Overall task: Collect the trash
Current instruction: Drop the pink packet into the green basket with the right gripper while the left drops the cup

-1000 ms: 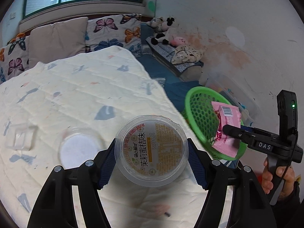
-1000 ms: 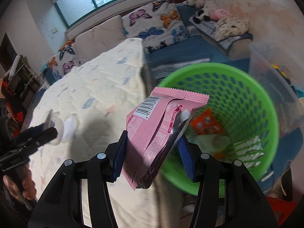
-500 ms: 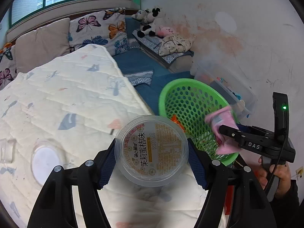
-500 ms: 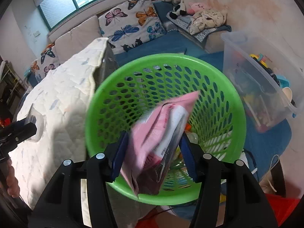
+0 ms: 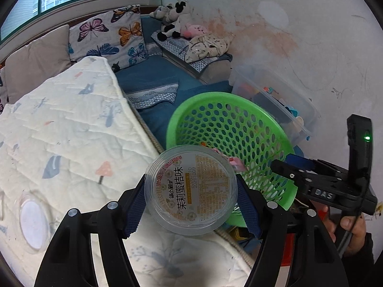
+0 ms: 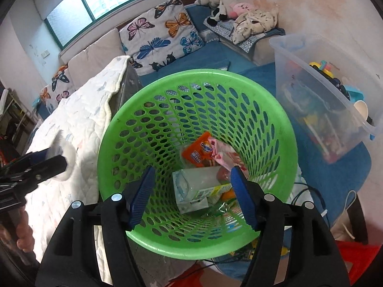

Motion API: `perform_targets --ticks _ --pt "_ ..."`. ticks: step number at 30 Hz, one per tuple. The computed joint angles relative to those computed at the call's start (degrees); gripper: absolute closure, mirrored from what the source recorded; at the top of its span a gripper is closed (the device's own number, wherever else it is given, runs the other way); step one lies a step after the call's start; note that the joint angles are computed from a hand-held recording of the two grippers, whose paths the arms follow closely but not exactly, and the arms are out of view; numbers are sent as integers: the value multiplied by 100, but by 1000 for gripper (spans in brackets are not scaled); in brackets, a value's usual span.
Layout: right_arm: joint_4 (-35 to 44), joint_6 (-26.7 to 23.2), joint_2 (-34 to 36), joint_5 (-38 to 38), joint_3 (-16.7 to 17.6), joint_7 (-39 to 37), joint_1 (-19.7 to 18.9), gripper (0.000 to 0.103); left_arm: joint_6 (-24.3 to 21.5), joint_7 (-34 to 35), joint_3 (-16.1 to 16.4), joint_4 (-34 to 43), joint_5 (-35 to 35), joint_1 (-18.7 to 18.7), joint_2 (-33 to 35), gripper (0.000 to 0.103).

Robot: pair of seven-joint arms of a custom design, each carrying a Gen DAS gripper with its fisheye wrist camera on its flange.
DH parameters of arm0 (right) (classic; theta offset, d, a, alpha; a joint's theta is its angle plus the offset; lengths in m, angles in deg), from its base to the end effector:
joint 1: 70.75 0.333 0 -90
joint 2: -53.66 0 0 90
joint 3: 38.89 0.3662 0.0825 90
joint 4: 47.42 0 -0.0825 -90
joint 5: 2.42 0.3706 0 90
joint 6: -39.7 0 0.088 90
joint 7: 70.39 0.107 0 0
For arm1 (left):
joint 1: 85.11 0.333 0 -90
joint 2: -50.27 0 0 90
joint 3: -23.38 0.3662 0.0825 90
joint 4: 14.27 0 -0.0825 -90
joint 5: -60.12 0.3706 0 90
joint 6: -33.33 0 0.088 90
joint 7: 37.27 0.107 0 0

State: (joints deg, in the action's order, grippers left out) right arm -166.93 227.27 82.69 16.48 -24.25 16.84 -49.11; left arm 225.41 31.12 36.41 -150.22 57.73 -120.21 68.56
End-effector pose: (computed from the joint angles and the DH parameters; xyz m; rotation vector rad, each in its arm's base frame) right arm 0.5489 0.3400 0.3146 -1.9553 1.4968 -0.2043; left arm 0.5218 -0.2133 0.3310 -1.9116 1.9115 -0.8322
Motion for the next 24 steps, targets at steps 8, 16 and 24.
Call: perform_targets --ticks 8,16,24 --pt "-374 441 -136 -213 593 88 -581 29 -271 -307 -333 426 406 330 306 36" --pt "-649 607 -193 -602 828 397 -881 28 -597 -763 -586 830 990 567 576 36" --pt "-849 774 -226 -946 946 821 -1075 27 -622 -1176 -949 947 1532 931 662 23"
